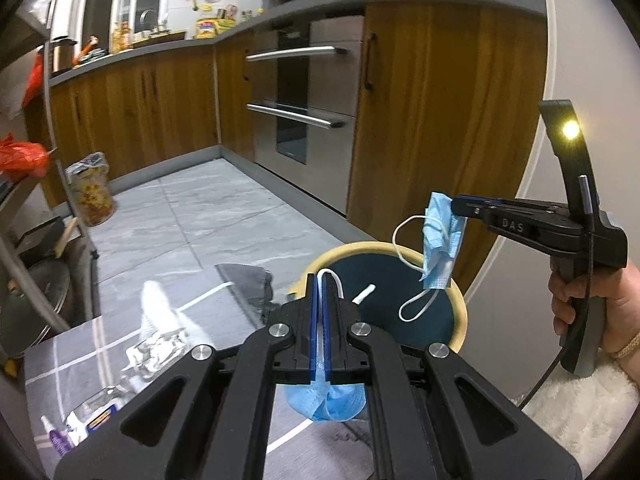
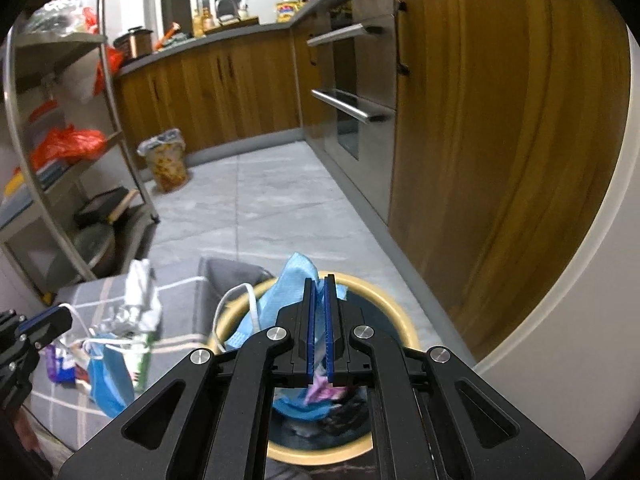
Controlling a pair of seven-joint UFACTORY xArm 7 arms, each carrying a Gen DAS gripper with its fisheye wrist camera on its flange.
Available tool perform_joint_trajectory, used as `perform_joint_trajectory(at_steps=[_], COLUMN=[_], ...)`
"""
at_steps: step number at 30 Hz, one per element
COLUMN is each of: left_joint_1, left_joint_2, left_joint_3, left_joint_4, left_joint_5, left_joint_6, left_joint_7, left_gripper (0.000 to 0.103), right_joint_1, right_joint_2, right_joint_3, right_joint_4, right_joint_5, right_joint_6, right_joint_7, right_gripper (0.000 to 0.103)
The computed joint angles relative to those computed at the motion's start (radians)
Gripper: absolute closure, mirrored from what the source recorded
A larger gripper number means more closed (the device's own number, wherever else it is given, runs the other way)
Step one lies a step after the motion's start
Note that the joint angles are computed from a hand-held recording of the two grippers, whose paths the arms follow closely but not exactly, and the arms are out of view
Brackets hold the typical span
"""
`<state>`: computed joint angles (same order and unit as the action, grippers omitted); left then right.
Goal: Collect trash
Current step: 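Carry both blue masks over the teal bin and open both tools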
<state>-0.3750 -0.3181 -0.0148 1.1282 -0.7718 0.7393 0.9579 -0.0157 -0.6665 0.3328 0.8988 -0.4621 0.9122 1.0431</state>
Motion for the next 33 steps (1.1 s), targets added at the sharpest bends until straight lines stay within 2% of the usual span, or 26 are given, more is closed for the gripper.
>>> perform_joint_trajectory(at_steps=[7, 18, 33], left_joint_1=[-0.020, -0.043, -0.062], left_joint_2=[0.048, 0.118, 0.156], left_joint_3=[-0.036, -0.091, -0.127], left_joint_4=[0.013, 0.050, 0.029], left_joint_5=[0.003, 0.010, 0.040], left_joint_6=[-0.022, -0.047, -0.056], left_joint_7=[-0.013, -0.054, -0.049], left_gripper=[0.101, 0.101, 0.101], right_joint_1=[-0.007, -0.015, -0.018], right_joint_2=[-0.015, 0.013, 0.032], right_joint_3=[-0.058, -0.074, -0.094], right_joint_4=[-0.058, -0.070, -0.082], right_joint_5=[0.035, 0.042, 0.069], right_joint_6=[-0.016, -0.008, 0.015], right_joint_7=[-0.021, -0.075, -0.077], right_gripper=[0.098, 0.098, 0.098])
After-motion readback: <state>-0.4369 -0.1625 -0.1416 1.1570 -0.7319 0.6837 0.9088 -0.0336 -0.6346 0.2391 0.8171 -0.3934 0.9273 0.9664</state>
